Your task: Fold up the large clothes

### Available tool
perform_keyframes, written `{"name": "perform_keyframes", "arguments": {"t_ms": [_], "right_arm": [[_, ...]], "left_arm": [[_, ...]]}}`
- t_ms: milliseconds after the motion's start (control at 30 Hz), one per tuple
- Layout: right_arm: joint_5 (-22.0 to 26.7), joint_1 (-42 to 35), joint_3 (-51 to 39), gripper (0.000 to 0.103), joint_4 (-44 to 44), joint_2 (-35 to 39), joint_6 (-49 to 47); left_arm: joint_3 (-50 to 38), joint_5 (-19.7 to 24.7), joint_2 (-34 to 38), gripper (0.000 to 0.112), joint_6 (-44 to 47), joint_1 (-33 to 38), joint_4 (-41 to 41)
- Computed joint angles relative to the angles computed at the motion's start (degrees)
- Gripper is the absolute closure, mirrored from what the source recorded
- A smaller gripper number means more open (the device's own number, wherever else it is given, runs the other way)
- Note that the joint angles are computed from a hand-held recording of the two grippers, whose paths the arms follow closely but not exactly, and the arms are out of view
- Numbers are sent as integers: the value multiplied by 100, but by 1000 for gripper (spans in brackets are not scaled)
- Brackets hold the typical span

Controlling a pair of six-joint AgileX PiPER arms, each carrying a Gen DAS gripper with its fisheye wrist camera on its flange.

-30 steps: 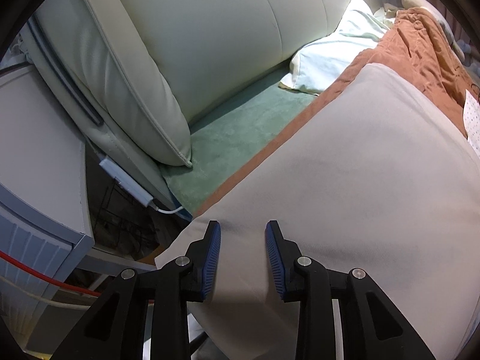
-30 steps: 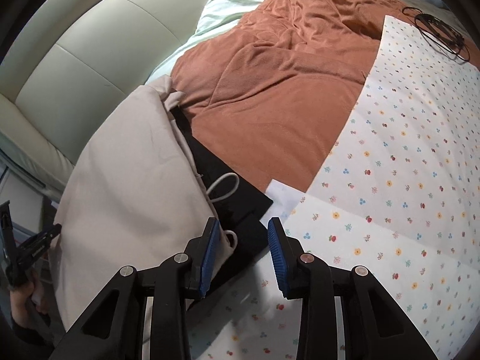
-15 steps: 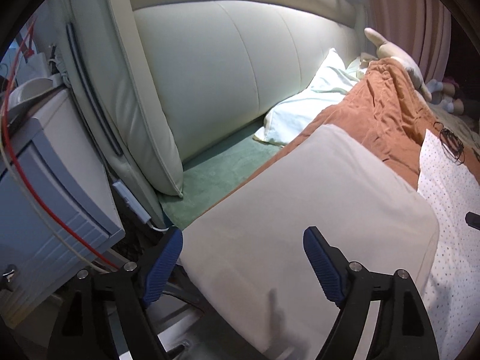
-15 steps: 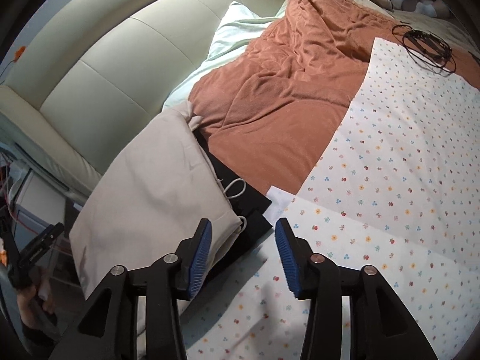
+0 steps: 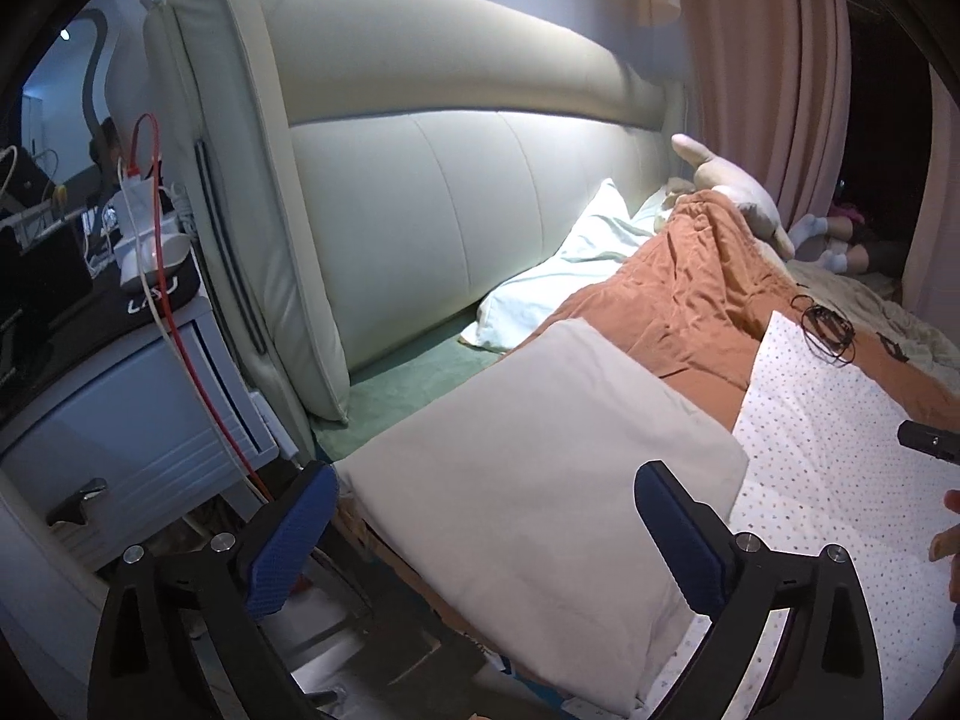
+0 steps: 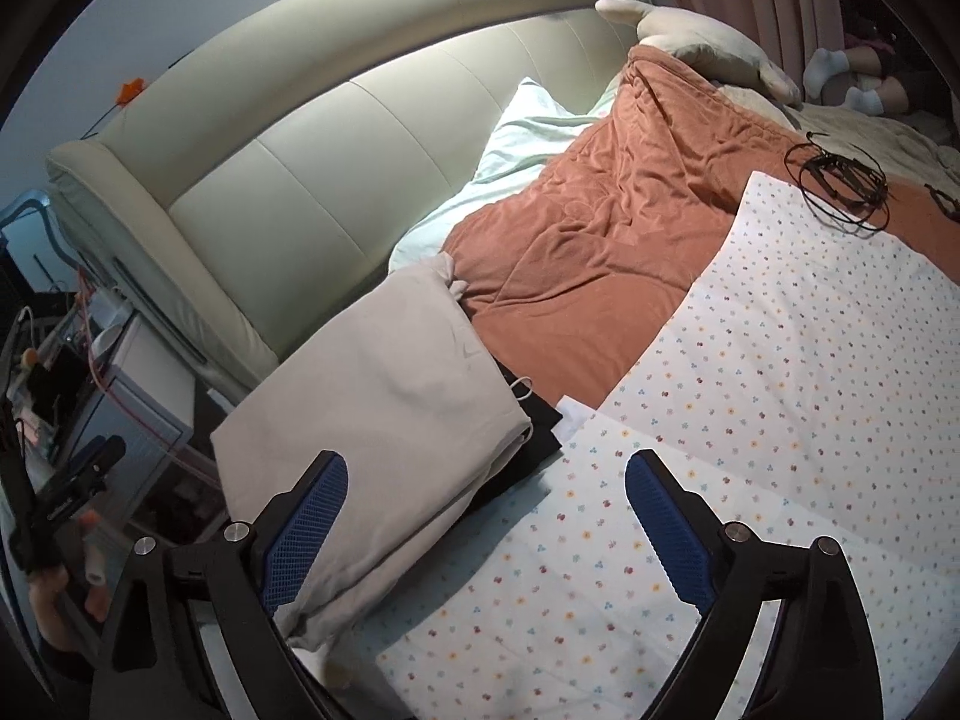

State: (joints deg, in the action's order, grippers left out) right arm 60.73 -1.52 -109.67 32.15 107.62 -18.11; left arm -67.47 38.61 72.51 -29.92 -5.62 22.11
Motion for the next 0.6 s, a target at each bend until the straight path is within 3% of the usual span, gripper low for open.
{"name": "perform_keyframes", "arguments": {"t_ms": [300,600], "right_arm": [[308,-828,899,7,503,-1086,-920],[865,-2209,1954,7,1193,-2137,-2382]], "left_arm": [[364,671,-877,10,-1820,-1717,1371],[719,1965,-1351,10,-4014,-4088,2964]]}}
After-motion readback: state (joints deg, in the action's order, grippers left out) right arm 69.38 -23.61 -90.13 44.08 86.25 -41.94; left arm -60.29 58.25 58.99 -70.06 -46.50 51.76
